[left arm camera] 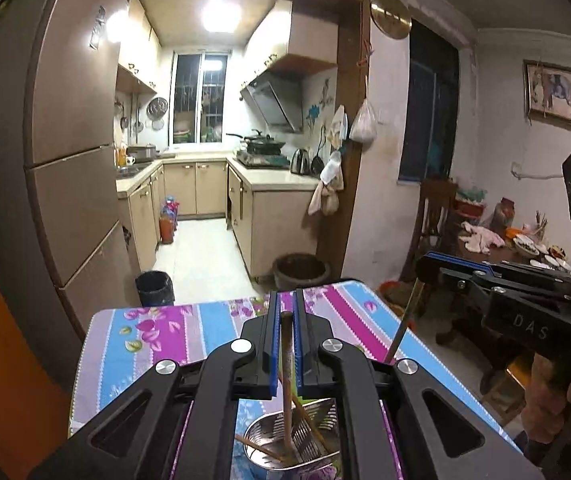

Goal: Organize utensils
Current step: 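Raise both held chopsticks above the blue holder and lower them into it, then open the right tool to release its chopstick while the left tool releases its own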

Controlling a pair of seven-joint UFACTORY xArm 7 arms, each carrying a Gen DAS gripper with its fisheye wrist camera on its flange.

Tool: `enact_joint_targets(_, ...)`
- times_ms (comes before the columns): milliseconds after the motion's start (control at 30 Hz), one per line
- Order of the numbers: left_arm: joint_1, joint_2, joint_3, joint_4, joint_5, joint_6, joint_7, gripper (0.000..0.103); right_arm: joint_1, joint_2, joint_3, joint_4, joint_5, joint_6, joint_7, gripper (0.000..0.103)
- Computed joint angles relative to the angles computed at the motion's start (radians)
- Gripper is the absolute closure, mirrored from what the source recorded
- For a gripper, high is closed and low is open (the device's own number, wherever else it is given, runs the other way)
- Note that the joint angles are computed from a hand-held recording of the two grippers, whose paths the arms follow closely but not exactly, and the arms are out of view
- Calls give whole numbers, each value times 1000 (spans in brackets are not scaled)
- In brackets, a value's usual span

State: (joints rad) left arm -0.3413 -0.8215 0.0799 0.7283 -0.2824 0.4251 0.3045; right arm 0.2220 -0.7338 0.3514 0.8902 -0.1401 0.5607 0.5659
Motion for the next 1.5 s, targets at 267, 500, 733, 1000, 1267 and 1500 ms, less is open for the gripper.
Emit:
enact_joint_targets(267, 21, 51, -9, -15, 10, 7, -13, 96, 6, 63, 7, 12, 1, 40, 21, 98)
enact_joint_targets(500, 61, 125, -27, -4, 5, -27, -70, 68, 18, 138, -18, 16, 12, 3, 48, 97)
enact_joint_targets(733, 90, 123, -29, -10, 30, -81, -110, 63, -16, 149, -25, 16, -27, -20, 100, 95)
enact_joint_targets(1000, 103, 50, -35, -66, 77, -111, -122, 63, -8, 119, -55, -23, -17, -39, 84, 95)
enact_joint_targets(1267, 127, -180, -34, -223, 130, -89, -109, 63, 51, -48, -82, -141, 28, -37, 21, 95)
enact_joint_targets(1500, 160, -517, 16, -410, 155, 75, -80, 63, 157, -328, -91, -311, 114, -7, -39, 91)
